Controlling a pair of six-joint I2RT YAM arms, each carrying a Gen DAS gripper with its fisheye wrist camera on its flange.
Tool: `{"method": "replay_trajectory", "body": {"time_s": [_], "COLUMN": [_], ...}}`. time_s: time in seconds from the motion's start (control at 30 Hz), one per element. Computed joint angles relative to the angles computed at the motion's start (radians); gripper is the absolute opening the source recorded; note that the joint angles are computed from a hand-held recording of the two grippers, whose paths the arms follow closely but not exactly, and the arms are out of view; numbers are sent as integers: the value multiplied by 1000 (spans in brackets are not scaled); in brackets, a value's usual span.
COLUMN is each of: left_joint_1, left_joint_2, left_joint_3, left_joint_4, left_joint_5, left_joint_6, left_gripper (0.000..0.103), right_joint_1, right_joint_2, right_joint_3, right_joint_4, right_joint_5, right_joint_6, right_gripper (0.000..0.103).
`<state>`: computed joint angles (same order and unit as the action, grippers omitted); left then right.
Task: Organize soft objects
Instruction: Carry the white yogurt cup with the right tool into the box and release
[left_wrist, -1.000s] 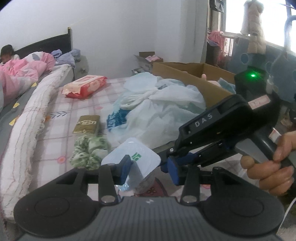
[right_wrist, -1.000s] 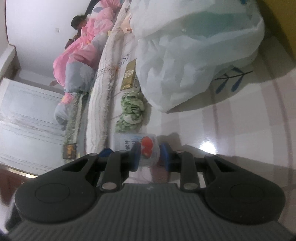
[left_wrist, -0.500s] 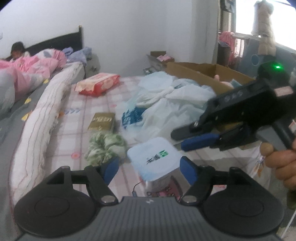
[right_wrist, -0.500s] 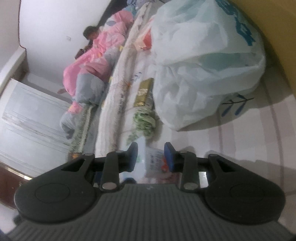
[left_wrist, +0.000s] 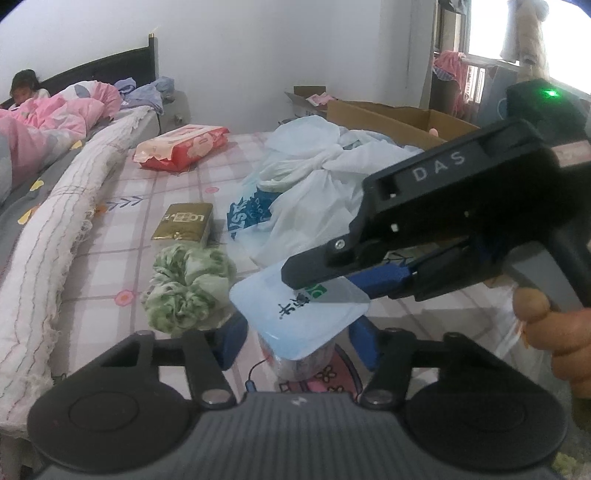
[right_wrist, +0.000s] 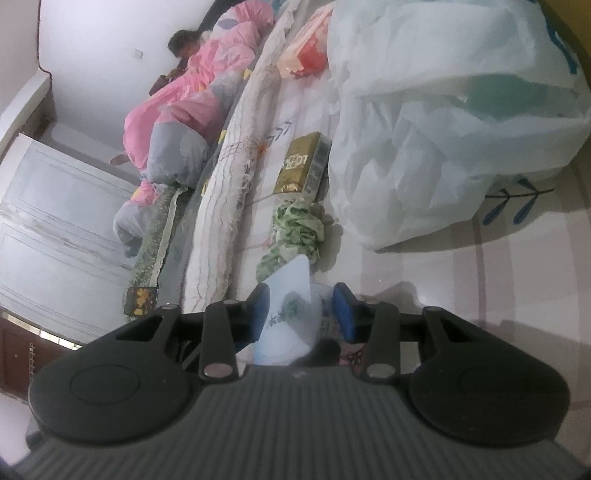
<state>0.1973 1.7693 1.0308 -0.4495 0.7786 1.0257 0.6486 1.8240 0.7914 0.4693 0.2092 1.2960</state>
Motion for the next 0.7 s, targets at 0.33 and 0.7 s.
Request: {"method": "replay_trajectory", "body": {"time_s": [0.33,0.7], "left_joint_1": [18,-84], "left_joint_2": [-40,-188], "left_joint_3": [11,87], "left_joint_4": [-43,-74], "left_joint_5": [9,81], "left_joint_6": [-26,-107], "left_gripper": [52,52], "right_joint_1": [31,45], "right_joint_2": [-41,-314], "right_joint_3": [66,52], "right_joint_4": [-148,-309], "right_joint_5": [37,191], "right_joint_6": [-36,-143], "right_gripper": [26,26]}}
